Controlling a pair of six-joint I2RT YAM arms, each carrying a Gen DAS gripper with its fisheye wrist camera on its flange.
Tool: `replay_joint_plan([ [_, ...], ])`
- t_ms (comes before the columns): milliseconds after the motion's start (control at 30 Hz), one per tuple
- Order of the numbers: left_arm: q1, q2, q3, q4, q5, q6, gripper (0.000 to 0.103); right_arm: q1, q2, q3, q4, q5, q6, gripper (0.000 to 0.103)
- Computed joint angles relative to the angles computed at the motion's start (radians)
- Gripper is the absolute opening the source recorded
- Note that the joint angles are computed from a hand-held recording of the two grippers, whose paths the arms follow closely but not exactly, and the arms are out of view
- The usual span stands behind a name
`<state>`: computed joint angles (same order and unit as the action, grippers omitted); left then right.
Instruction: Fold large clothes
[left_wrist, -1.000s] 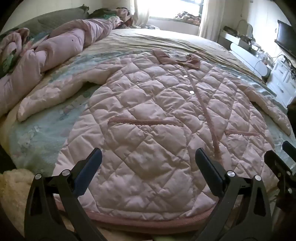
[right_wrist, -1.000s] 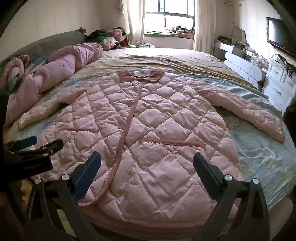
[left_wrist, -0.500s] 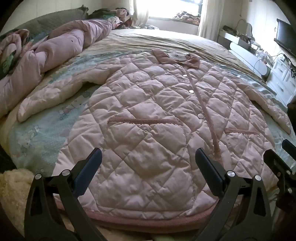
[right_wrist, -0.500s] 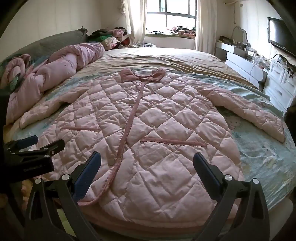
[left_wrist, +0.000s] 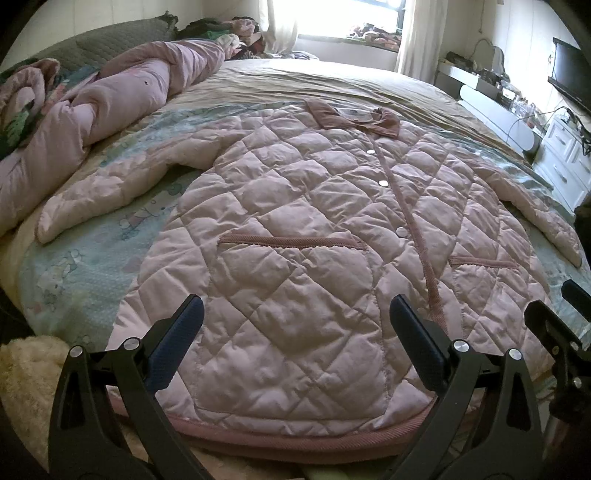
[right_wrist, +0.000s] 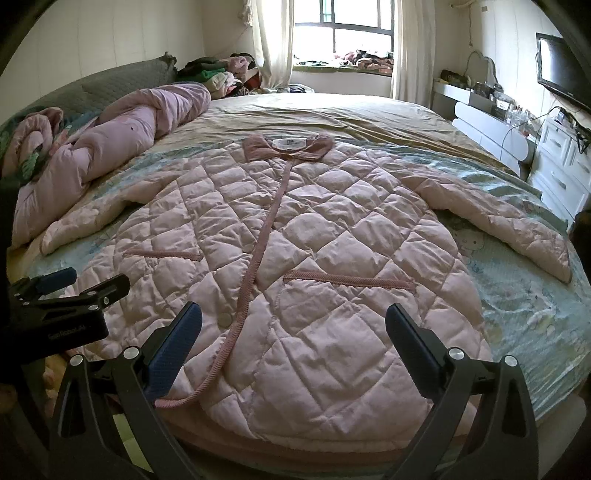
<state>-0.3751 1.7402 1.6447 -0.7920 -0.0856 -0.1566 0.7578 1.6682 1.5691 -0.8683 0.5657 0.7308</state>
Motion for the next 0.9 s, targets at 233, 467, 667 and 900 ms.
replay_joint_plan([
  [233, 0.000, 0.001, 0.000, 0.000, 0.000, 0.000, 0.094, -0.001, 0.001, -0.004, 0.007, -0.006, -0.001, 0.099],
  [467, 0.000, 0.000, -0.001, 0.002, -0.001, 0.002, 0.094, -0.001, 0.002, -0.002, 0.005, -0.006, 0.000, 0.099],
  [667, -0.001, 0.000, -0.001, 0.002, -0.004, 0.002, 0.094, -0.001, 0.004, -0.002, 0.005, -0.010, 0.001, 0.099],
  [900, 0.000, -0.001, -0.002, 0.002, -0.003, 0.002, 0.094, -0.004, 0.008, -0.001, 0.009, -0.014, -0.003, 0.099],
])
